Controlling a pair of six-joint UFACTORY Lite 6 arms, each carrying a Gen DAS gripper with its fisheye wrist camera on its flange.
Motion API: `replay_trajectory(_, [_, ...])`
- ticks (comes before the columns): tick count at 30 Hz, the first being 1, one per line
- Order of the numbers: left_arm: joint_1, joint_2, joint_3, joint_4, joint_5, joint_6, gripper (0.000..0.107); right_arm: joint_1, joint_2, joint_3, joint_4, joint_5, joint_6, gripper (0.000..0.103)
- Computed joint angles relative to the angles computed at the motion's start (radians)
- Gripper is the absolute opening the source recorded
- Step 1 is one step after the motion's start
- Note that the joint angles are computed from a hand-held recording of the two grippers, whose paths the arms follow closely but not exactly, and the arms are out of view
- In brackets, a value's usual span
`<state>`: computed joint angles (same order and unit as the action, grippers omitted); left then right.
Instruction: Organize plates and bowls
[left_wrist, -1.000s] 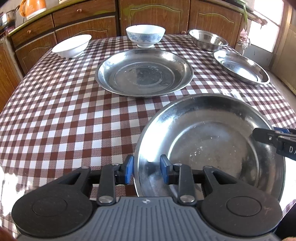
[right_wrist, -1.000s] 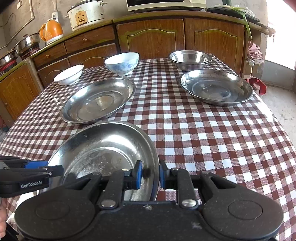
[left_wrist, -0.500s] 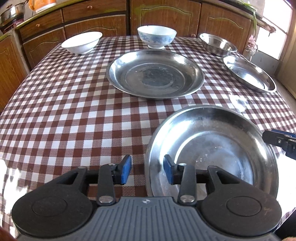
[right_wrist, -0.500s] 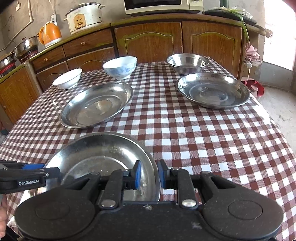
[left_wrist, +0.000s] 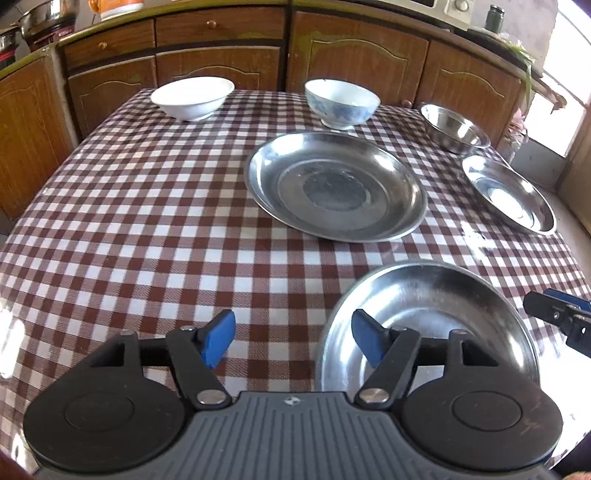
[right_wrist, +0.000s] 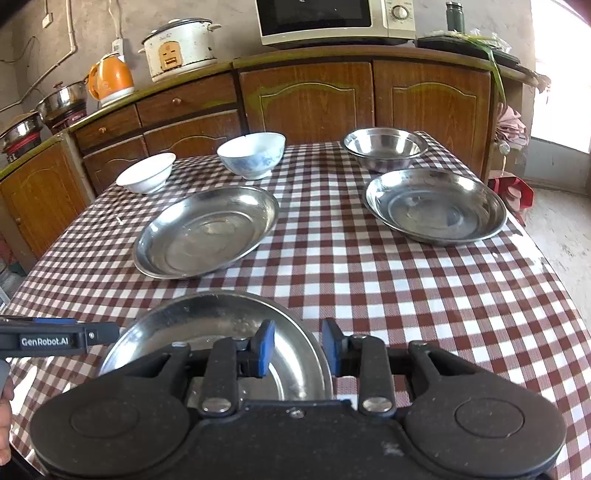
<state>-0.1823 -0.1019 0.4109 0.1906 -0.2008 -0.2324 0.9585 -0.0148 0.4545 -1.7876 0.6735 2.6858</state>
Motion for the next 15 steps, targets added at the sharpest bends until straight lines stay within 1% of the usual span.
replay_trajectory(3, [-0.003, -0.009, 0.006, -0.061, 0.014, 0.066, 0.080, -0.007, 0.007, 0.015, -0.016, -0.008, -0.003, 0.041])
replay_trajectory(4, [-0.004, -0.012, 0.010, -0.063, 0.016, 0.070, 0.080, -0.008, 0.010, 0.021, -0.018, -0.008, -0.009, 0.042])
replay_trajectory(5, [0.003, -0.013, 0.010, -0.023, 0.012, 0.033, 0.082, -0.007, 0.013, 0.027, -0.017, -0.006, -0.015, 0.042])
replay_trajectory(6, [0.014, -0.015, 0.012, 0.042, 0.007, -0.031, 0.086, -0.009, 0.015, 0.032, -0.020, -0.007, -0.020, 0.043])
replay_trajectory(7, [0.022, -0.016, 0.017, 0.076, 0.008, -0.070, 0.088, -0.012, 0.015, 0.039, -0.023, -0.009, -0.026, 0.046])
replay_trajectory(8, [0.026, -0.018, 0.020, 0.073, 0.009, -0.071, 0.089, -0.016, 0.015, 0.044, -0.025, -0.011, -0.033, 0.048])
replay_trajectory(10, [0.033, -0.017, 0.037, 0.087, 0.022, -0.085, 0.090, -0.023, 0.012, 0.054, -0.029, -0.015, -0.049, 0.048])
replay_trajectory(11, [0.033, -0.016, 0.046, 0.057, 0.029, -0.059, 0.091, -0.025, 0.011, 0.058, -0.029, -0.015, -0.060, 0.049])
replay_trajectory(13, [0.027, -0.015, 0.059, -0.078, 0.035, 0.065, 0.093, -0.029, 0.010, 0.069, -0.028, -0.015, -0.076, 0.051])
replay_trajectory(15, [0.024, -0.010, 0.078, -0.174, 0.045, 0.154, 0.094, -0.039, 0.008, 0.078, -0.036, -0.020, -0.085, 0.051])
